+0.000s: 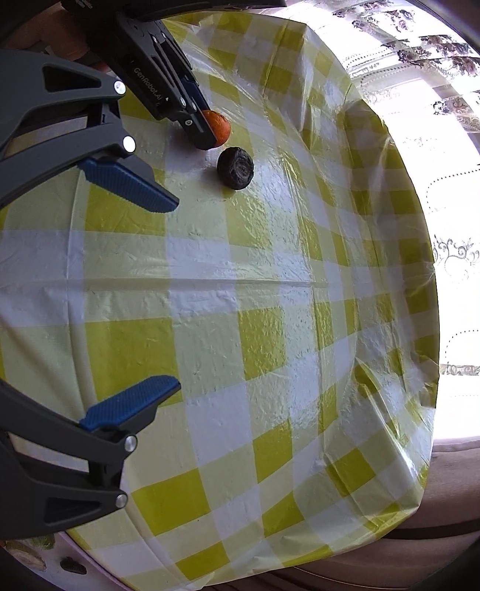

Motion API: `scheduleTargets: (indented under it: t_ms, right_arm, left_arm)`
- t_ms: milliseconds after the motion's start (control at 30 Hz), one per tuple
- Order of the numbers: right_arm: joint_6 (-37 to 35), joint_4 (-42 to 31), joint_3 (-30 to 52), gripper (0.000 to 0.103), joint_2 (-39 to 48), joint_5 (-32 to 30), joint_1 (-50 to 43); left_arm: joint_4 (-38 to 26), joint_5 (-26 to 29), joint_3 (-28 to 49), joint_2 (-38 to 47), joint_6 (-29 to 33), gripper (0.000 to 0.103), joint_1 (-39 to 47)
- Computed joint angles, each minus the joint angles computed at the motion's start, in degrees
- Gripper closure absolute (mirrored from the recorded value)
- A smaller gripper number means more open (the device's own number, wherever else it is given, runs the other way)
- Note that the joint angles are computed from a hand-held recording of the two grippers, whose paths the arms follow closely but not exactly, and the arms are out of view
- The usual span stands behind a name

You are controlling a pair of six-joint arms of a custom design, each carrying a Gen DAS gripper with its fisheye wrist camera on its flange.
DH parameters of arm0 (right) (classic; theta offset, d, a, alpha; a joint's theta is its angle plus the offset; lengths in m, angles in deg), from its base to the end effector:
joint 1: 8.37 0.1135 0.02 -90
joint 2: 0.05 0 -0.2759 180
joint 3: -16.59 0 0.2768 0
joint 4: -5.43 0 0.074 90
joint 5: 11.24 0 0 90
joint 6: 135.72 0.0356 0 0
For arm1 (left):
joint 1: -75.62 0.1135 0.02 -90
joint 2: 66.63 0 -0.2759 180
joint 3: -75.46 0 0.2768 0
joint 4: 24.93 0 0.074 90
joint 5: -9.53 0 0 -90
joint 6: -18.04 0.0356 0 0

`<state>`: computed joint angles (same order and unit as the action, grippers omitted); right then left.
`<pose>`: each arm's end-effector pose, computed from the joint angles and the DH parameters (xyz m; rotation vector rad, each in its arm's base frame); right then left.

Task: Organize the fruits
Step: 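Grasp the orange with the left tool while the right tool grasps the dark fruit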

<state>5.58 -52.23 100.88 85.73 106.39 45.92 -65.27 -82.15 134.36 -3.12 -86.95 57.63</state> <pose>0.2063 0.2587 0.2908 0.1017 2.4405 0.1732 0.2385 -0.0763 0.2608 0.0476 2.3680 -0.2455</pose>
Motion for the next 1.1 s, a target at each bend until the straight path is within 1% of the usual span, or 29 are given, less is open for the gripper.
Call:
scheduleTargets:
  t_ms: [200, 467, 667, 733, 800, 900, 967, 1000, 1100]
  right_arm:
    - [-2.1, 1.7, 3.7, 0.013, 4.0, -1.6, -0.5]
    - [-8.7, 4.3, 13.5, 0.014, 13.2, -6.2, -1.1]
    - [-10.2, 5.3, 20.0, 0.022, 18.8, -9.9, -2.5]
    - [-10.6, 5.0, 22.1, 0.029, 20.5, -10.1, -2.6]
    - [-10.9, 4.3, 24.4, 0.032, 22.5, -9.8, -2.6]
    - [-11.7, 3.7, 26.3, 0.033, 24.1, -9.8, -2.7]
    - [-12.4, 2.9, 27.5, 0.037, 25.3, -9.3, -2.6]
    - [-12.7, 2.6, 27.9, 0.040, 25.7, -9.3, -2.5]
    - [-13.1, 1.6, 29.0, 0.056, 26.8, -8.8, -2.4]
  left_arm:
    - [1.0, 0.5, -1.3, -1.9, -1.5, 0.068, 3.9]
    - [1.7, 0.8, -2.7, -4.6, -2.8, 0.068, 8.6]
    - [2.1, 2.1, -3.4, -5.8, -3.3, 0.068, 12.3]
    - [2.1, 2.5, -3.5, -6.0, -3.4, 0.069, 13.0]
    - [2.0, 2.9, -3.5, -6.1, -3.4, 0.069, 13.7]
    - [2.1, 3.1, -3.7, -6.3, -3.2, 0.069, 14.1]
    - [2.1, 3.4, -3.7, -6.3, -3.1, 0.069, 14.6]
    - [2.0, 3.5, -3.8, -6.5, -3.1, 0.069, 14.6]
    - [1.9, 3.3, -3.8, -6.5, -3.0, 0.069, 14.4]
